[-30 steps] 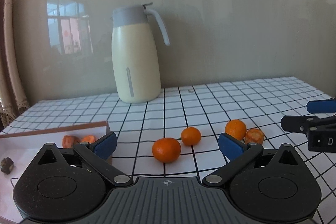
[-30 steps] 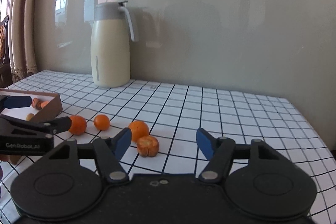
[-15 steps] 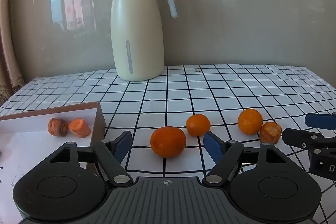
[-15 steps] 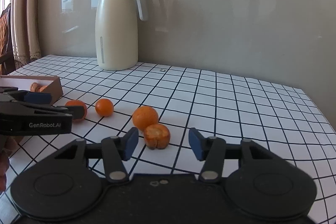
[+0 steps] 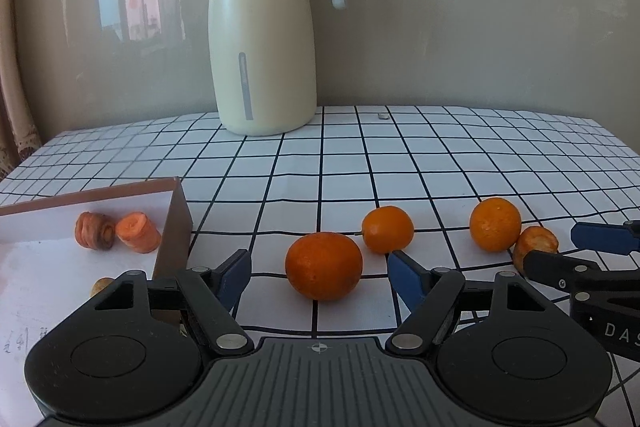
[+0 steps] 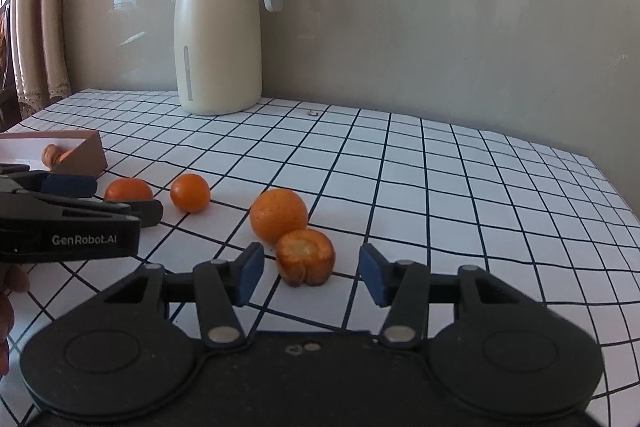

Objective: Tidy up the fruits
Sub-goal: 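Grasp a large orange with the left tool while the right tool grasps a carrot piece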

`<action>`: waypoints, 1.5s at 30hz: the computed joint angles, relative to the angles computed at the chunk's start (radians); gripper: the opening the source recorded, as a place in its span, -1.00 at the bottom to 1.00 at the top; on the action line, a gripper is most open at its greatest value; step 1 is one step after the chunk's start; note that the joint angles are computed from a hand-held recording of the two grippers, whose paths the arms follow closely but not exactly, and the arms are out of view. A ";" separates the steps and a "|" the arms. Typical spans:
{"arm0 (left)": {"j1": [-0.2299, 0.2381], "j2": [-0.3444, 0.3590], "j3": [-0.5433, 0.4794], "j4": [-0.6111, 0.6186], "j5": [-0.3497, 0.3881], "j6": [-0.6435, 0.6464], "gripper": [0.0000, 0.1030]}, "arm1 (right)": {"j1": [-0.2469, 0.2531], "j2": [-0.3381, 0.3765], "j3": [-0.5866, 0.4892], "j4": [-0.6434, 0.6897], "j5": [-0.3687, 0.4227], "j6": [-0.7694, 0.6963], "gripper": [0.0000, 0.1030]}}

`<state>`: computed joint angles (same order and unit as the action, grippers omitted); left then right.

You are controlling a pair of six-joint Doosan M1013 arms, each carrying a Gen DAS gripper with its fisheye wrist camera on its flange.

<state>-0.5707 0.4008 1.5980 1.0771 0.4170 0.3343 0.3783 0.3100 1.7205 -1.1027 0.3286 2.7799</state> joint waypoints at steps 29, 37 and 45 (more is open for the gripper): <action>0.002 0.030 -0.032 -0.035 0.025 0.074 -0.17 | -0.018 0.035 -0.050 0.219 0.009 -0.225 -0.48; 0.004 0.023 -0.021 -0.029 0.002 0.069 -0.18 | -0.018 0.034 -0.051 0.220 0.017 -0.219 -0.49; -0.009 -0.013 0.016 0.017 -0.031 0.025 -0.18 | -0.002 0.007 -0.025 0.108 0.046 -0.093 -0.49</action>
